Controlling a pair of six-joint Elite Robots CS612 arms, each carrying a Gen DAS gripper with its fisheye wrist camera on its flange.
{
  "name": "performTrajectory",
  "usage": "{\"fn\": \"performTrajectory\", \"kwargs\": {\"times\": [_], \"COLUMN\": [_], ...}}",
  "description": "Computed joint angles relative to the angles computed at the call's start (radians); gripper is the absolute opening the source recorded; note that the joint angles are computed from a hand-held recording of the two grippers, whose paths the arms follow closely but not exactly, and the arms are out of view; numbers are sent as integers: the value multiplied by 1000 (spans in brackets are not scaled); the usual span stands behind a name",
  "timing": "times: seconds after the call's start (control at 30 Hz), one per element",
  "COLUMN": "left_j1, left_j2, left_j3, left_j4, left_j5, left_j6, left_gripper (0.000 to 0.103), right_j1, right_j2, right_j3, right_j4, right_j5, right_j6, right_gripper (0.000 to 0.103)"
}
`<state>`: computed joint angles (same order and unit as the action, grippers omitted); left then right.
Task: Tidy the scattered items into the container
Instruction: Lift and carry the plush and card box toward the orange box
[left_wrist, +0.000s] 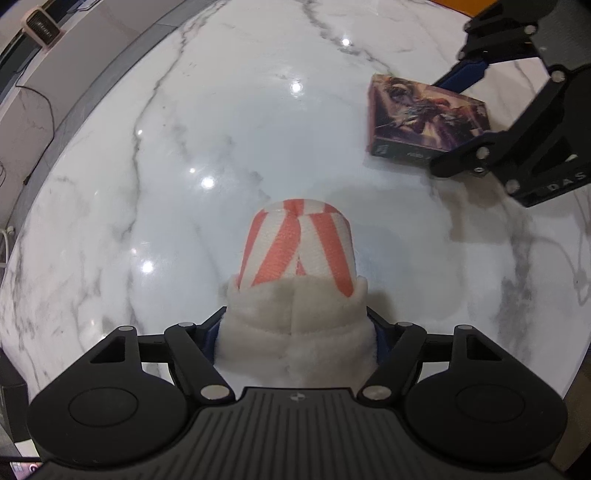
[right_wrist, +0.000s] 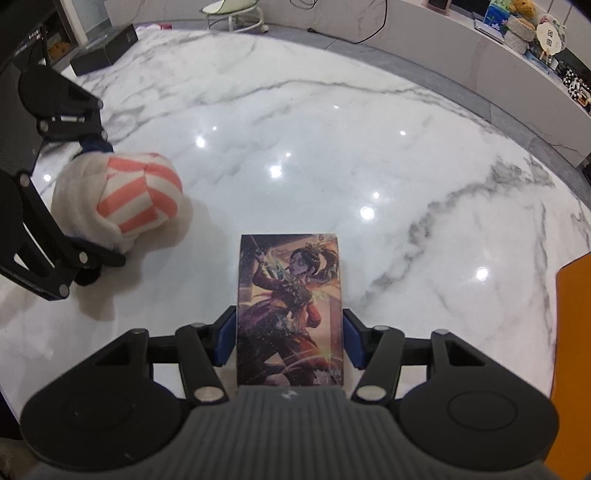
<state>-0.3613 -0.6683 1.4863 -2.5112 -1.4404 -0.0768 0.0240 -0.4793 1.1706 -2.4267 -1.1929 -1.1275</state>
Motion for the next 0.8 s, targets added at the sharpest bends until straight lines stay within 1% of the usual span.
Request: {"fn": "performTrajectory", "kwargs": {"times": [0.07,0.2,0.27,0.43,0.53,0.8], "left_j1": [-1,-10,-16,-35,-39,-63], "left_j2": [-4,-30,-37,-54,-62,-103], "left_j3": [5,44,54,67,69,78], "left_j4": [-14,-93,-118,-135,-146,-153], "left_j5": [14,44,56,81,92,148], "left_j6": [-19,-60,-76,-87,-85,-69], "left_gripper": [85,84,84,83,83,84], "right_j1": [-4,-10,-14,-26,-34,-74], "right_j2": [-3,-9,-14,-31,-46,-76], "right_j3": [0,6,12,32,44,34], "right_j4": [7,3,0,-10,-5,25], "right_j5": [8,15,21,40,59,143], "right_j6": [-2,0,0,9,10,33], "right_gripper": [60,60,60,60,60,60]}}
